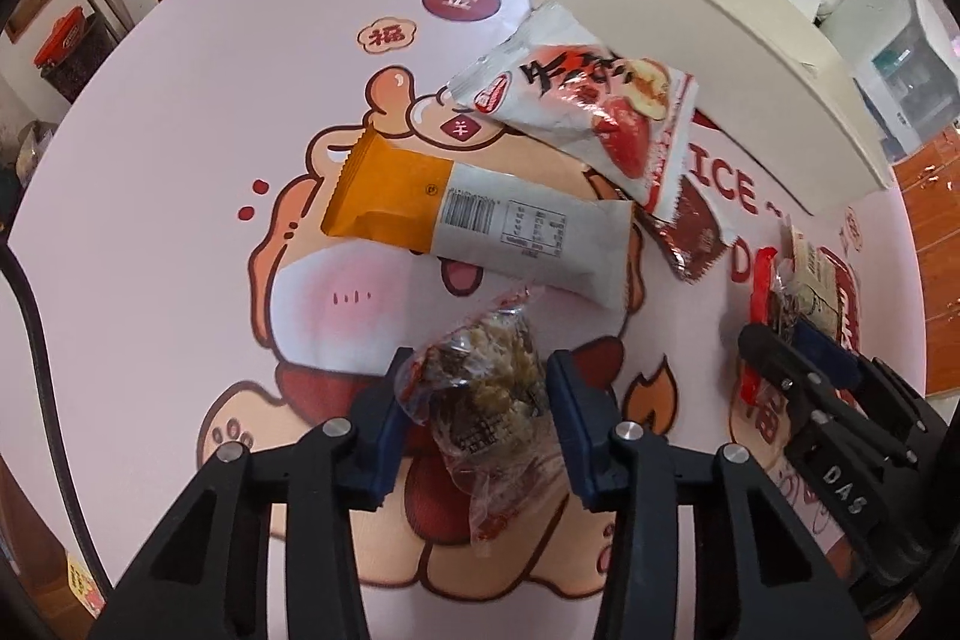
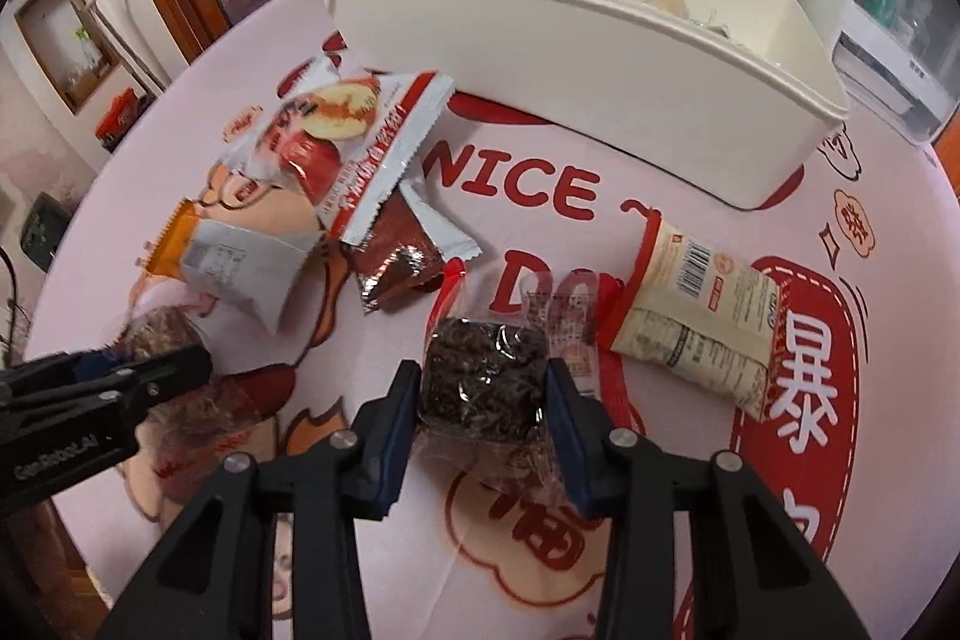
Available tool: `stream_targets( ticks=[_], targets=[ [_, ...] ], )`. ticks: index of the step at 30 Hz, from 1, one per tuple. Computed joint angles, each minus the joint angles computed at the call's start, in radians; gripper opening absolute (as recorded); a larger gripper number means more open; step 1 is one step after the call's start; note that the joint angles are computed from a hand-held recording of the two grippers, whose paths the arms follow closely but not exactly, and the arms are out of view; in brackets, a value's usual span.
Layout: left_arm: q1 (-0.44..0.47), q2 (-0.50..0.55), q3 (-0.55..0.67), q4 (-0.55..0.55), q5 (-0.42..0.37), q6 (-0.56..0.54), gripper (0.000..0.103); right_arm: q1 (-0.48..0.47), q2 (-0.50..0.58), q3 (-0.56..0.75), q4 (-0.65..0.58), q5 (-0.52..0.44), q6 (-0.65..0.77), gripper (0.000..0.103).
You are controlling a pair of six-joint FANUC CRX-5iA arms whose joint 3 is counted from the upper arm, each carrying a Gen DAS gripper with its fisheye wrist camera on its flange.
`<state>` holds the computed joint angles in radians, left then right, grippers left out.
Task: Organize snacks
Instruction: 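Grasp the second clear nut bag with the left gripper while the right grasps the dark nut bag, then lift both nut bags over the tray and release them inside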
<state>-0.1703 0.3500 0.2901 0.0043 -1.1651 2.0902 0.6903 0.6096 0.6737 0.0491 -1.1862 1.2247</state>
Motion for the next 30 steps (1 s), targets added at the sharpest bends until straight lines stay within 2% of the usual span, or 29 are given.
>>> stream_targets(
  ticks=[6, 15, 23, 28, 30],
  targets=[
    [-0.031, -0.048, 0.022, -0.043, 0.004, -0.018, 0.041, -0.006, -0.090, -0.066, -0.028, 0.046, -0.003, 0.042],
    [-0.052, -0.082, 0.171, -0.083, 0.003, -0.101, 0.041, -0.009, -0.182, -0.067, -0.021, 0.128, 0.007, 0.042],
    [-0.056, 0.015, 0.480, -0.103, -0.047, -0.226, 0.041, -0.029, -0.173, 0.069, 0.012, 0.151, 0.047, 0.042],
    [-0.045, 0.152, 0.753, -0.090, -0.141, -0.310, 0.041, -0.040, -0.103, 0.228, 0.077, 0.124, 0.061, 0.042],
    [-0.042, 0.237, 0.922, -0.094, -0.217, -0.339, 0.041, -0.051, -0.061, 0.319, 0.083, 0.095, 0.066, 0.042]
  ],
)
